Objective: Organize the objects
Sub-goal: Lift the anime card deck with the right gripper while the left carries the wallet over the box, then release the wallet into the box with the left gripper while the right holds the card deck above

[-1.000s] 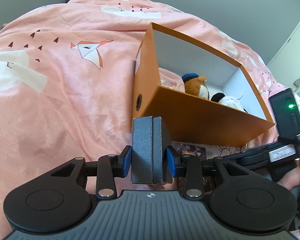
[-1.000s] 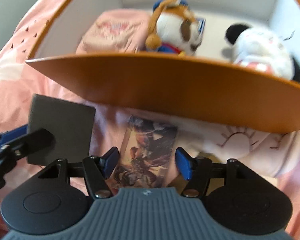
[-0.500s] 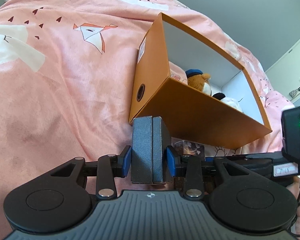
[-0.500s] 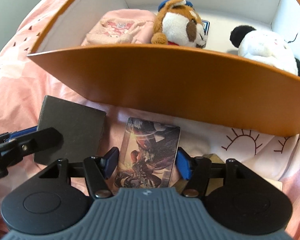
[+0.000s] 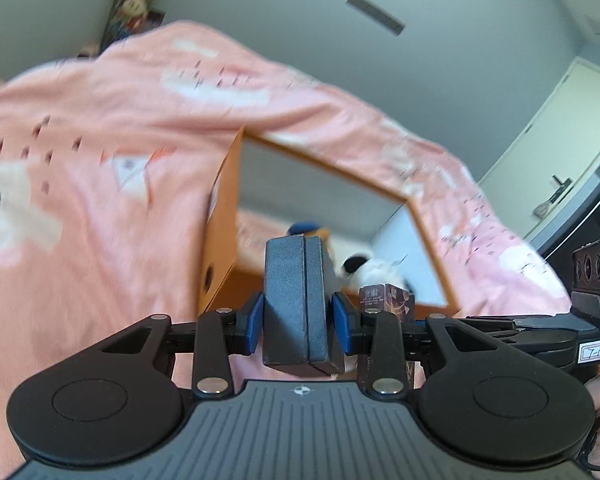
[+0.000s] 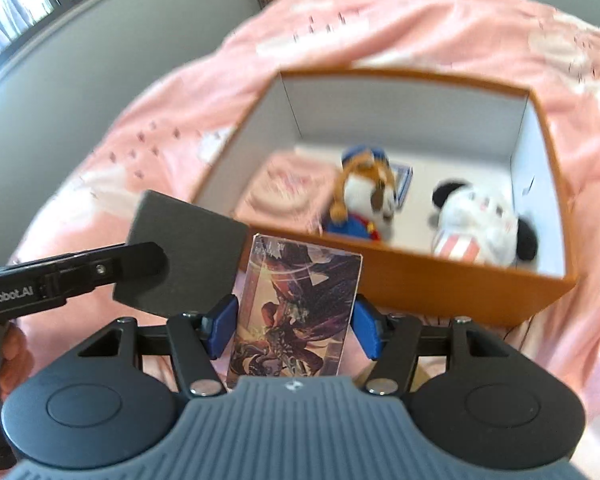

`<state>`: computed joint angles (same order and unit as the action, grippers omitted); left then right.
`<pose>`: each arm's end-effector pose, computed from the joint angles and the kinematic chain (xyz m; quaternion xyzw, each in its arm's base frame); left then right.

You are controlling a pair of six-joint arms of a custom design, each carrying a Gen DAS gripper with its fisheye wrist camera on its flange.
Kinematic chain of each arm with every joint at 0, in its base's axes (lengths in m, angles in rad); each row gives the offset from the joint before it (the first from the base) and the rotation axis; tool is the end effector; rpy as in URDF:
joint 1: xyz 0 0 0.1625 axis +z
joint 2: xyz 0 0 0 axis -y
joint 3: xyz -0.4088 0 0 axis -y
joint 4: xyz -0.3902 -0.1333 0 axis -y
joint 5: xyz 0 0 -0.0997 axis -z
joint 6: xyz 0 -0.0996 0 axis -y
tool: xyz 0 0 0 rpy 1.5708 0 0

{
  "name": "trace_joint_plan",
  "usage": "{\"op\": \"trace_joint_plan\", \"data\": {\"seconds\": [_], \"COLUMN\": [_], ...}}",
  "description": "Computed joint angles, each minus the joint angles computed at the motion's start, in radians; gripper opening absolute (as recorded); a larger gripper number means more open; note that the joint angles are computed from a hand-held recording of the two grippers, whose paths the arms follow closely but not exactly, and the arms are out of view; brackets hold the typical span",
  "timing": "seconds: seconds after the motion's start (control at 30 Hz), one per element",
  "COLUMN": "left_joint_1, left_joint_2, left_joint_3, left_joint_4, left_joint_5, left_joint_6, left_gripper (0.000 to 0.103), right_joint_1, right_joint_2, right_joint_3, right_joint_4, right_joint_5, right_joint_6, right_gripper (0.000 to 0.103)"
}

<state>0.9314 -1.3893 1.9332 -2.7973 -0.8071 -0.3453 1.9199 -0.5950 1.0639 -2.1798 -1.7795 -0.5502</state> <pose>-0.1543 -0.5463 0.3697 0.0047 0.8833 -0.4397 0.1626 0.3792 -0.7122 0.1327 0.4247 -0.8967 0.0588 0.1104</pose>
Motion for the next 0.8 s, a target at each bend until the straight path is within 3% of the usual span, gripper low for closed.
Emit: {"op": "trace_joint_plan", "data": {"seconds": [0.13,0.37,0.6,0.8], "left_joint_1": [-0.002,0.034,0.08,0.14], "left_joint_2": [0.036,0.101,0.161,0.277], "left_joint_3": [-0.05,-0.148,-0.273,-0.44], "left_joint_4": [-0.039,-0.059,-0.035,0.028], "left_joint_5": [0.0,-0.038,-0.075,-0.082], "left_joint_6": [0.057,0.109,0.165,0.199], "left_gripper": [0.037,0.037,0.037,0.037], "right_joint_1": [-0.002,0.004,0.003,-0.008], "right_joint_2": [0.005,0.058,0.137,0.264], "right_joint_3": [-0.048,-0.148,-0.267,-0.468], "right_joint_4": [0.0,-0.015,0.018,0.044], "right_joint_5": [0.06,0.096,0.08,0.05], "right_joint_6": [-0.02,-0.028,-0.027,0.009], "right_gripper": [0.063,0.063,0.063,0.063]}}
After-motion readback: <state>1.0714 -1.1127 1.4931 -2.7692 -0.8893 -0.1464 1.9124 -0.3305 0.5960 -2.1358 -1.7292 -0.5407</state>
